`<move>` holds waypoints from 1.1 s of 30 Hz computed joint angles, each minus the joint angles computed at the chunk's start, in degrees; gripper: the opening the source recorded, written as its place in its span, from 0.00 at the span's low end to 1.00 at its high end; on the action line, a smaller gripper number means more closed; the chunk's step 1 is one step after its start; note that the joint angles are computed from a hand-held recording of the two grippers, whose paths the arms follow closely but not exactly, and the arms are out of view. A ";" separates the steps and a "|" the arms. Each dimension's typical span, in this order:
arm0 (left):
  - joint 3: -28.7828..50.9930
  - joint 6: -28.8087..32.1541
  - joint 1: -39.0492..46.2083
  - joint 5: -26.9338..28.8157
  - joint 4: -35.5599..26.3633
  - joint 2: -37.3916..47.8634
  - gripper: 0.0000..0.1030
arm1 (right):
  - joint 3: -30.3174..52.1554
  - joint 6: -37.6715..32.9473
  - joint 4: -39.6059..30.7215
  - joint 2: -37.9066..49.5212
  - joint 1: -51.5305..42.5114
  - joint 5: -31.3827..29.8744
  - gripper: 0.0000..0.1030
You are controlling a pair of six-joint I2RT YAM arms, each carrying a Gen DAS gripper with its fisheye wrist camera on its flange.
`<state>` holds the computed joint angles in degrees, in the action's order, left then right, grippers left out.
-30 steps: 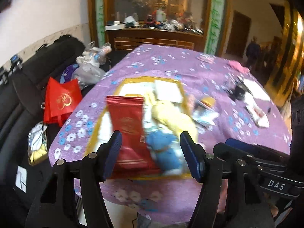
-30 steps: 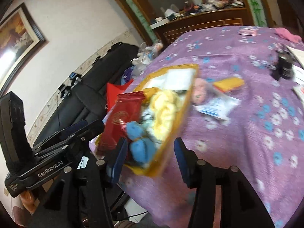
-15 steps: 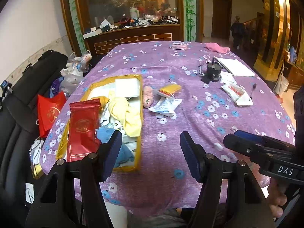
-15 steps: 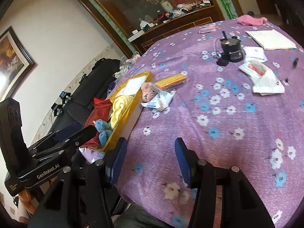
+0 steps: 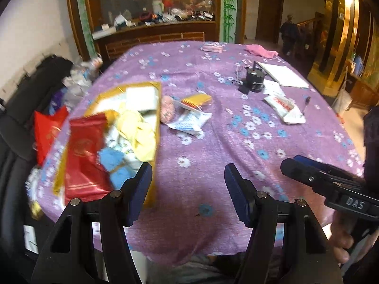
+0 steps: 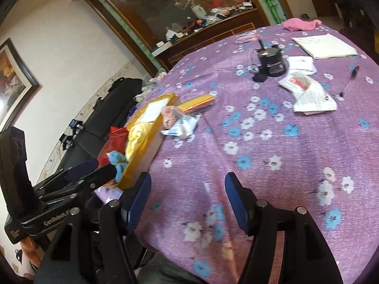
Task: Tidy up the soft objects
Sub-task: 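Grasp the yellow sponge in plastic with left while right grasps the white envelope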
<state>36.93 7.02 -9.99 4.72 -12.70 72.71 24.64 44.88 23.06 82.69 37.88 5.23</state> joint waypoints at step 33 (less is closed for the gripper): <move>42.79 6.44 -1.41 4.24 -15.68 37.64 0.62 | 18.63 -12.09 -9.83 18.96 -30.73 -10.07 0.31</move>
<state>79.72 13.47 -11.41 8.96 -28.38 110.35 43.27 32.79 13.23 101.66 7.15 -4.85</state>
